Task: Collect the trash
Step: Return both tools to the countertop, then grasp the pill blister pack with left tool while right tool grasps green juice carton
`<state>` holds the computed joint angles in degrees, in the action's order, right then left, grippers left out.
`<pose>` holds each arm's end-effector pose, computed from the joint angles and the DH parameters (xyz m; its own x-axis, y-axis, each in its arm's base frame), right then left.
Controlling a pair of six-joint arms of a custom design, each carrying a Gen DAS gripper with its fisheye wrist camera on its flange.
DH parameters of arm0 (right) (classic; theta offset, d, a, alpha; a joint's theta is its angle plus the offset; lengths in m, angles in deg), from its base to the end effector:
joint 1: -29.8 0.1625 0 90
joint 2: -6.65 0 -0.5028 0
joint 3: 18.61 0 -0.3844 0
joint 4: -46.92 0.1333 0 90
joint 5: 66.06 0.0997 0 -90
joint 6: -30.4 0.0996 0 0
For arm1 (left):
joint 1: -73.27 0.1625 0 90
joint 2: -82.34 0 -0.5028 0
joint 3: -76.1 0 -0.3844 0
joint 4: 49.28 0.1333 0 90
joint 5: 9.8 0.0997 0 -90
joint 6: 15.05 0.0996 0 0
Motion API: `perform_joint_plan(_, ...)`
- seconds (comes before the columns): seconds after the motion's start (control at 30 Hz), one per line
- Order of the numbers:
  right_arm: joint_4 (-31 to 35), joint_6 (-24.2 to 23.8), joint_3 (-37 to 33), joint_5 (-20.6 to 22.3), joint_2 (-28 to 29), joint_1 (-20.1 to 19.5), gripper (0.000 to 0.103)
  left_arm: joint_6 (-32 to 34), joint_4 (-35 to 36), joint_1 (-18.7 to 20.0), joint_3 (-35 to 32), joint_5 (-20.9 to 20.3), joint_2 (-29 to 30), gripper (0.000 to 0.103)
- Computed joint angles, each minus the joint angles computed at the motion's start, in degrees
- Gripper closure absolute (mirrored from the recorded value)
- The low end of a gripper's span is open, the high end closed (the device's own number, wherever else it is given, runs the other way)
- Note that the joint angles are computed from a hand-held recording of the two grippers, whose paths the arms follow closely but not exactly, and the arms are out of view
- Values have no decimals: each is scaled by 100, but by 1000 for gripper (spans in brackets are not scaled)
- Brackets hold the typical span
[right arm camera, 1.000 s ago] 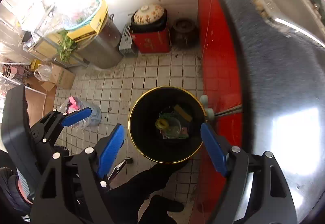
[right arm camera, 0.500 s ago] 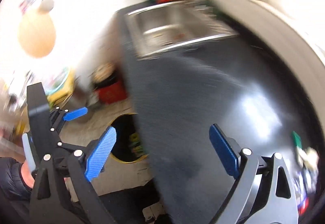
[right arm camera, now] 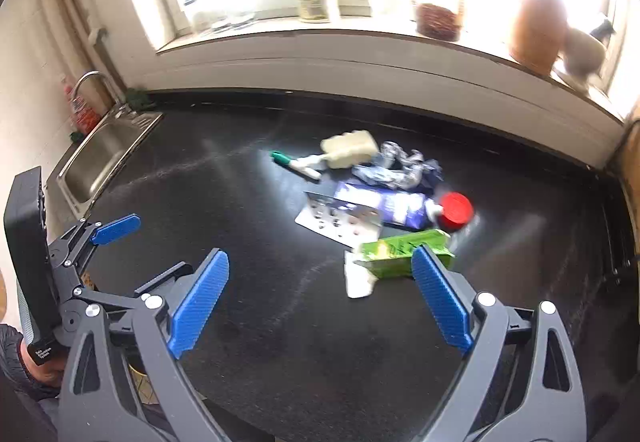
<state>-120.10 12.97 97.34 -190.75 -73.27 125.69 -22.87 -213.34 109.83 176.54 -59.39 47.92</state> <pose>0.1304 -0.5172 0.4350 -0.7937 0.0489 0.6063 -0.3304 0.8023 -0.4971 -0.4286 -0.5642 0.0343 -0.6297 0.4722 -0.6169 0.7163 0.6602 -0.2259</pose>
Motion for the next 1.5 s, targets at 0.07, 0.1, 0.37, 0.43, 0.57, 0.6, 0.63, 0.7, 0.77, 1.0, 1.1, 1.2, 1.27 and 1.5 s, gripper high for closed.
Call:
perform_joint_plan(0.07, 6, 138, 130, -11, -293, -217, 13, 168, 73, -52, -164, -178, 154, 10)
perform_joint_plan(0.1, -6, 205, 202, -6, -431, -331, 13, 216, 116, -79, -222, -256, 215, 10)
perform_joint_plan(0.37, 67, 431, 430, 0, -785, -695, 13, 400, 388, -100, -513, -489, 433, 10)
perform_joint_plan(0.43, 110, 465, 434, -7, -792, -685, 13, 413, 431, -74, -569, -501, 455, 10)
perform_joint_plan(0.57, 124, 362, 323, 22, -660, -700, 13, 516, 484, -1, -709, -457, 518, 10)
perform_joint_plan(0.6, 178, 351, 258, 36, -610, -703, 13, 559, 483, 23, -751, -452, 539, 10)
perform_joint_plan(0.63, 202, 330, 223, 53, -568, -715, 13, 597, 489, 41, -798, -448, 563, 10)
perform_joint_plan(0.7, 247, 283, 149, 88, -488, -739, 13, 745, 500, 100, -935, -429, 638, 10)
perform_joint_plan(0.77, 285, 268, 84, 105, -409, -762, 13, 920, 530, 168, -1111, -469, 736, 10)
perform_joint_plan(1.0, 494, 525, -178, 103, -96, -927, 13, 2129, 879, 444, -2024, -742, 1257, 10)
perform_joint_plan(1.1, 587, 815, -270, 93, 53, -1039, 13, 2760, 1066, 573, -2448, -872, 1533, 10)
perform_joint_plan(1.2, 719, 1218, -351, 127, 199, -1185, 13, 3279, 1363, 720, -2894, -1027, 1804, 10)
perform_joint_plan(1.27, 839, 1490, -418, 170, 291, -1280, 13, 3590, 1555, 802, -3145, -1134, 1957, 10)
perform_joint_plan(1.5, 1209, 2401, -720, 515, 603, -1601, 13, 4058, 2184, 1054, -3735, -1614, 2273, 11)
